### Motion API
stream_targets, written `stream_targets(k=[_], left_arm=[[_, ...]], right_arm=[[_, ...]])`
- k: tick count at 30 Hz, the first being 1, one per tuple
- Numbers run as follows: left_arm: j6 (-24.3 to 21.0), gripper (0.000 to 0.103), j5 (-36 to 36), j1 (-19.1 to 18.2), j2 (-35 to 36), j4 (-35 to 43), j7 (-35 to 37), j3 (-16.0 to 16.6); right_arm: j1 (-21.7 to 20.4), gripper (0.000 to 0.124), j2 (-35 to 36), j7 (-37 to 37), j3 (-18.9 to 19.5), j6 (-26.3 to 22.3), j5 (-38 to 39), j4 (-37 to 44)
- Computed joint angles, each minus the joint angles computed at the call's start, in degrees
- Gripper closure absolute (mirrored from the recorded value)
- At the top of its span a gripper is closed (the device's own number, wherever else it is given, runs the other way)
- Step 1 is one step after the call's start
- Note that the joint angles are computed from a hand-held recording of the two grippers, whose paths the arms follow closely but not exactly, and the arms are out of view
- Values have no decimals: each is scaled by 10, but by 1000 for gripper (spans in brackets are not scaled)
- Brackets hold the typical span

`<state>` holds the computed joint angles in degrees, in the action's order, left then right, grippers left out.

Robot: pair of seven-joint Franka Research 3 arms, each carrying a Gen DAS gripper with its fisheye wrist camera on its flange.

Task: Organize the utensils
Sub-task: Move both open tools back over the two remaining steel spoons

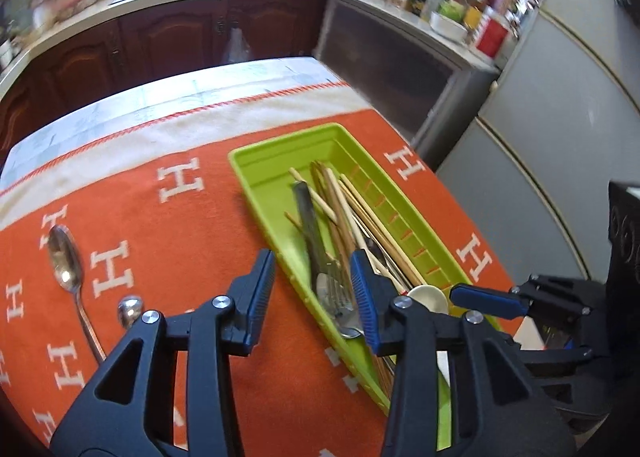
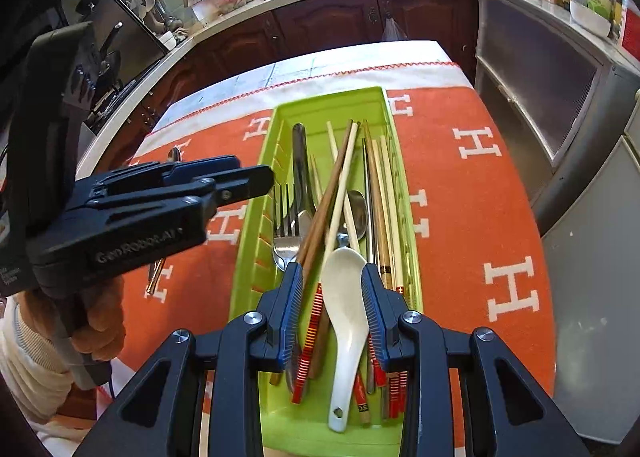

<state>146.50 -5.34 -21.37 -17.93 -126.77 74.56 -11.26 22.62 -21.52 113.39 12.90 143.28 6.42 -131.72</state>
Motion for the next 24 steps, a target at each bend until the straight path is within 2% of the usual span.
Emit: stream_targets(k=[7,15,24], left_arm=[[-49,67,59,30,-76,-38,-76,-10],[-95,67,59,24,-198,-125,-115,12],[-165,67,87,38,-331,-192,-139,29]], right_arm=[[10,93,-8,2,9,0,1,10],[32,93,-12,9,22,-8,11,24],[66,93,22,12,40,-29,13,71]])
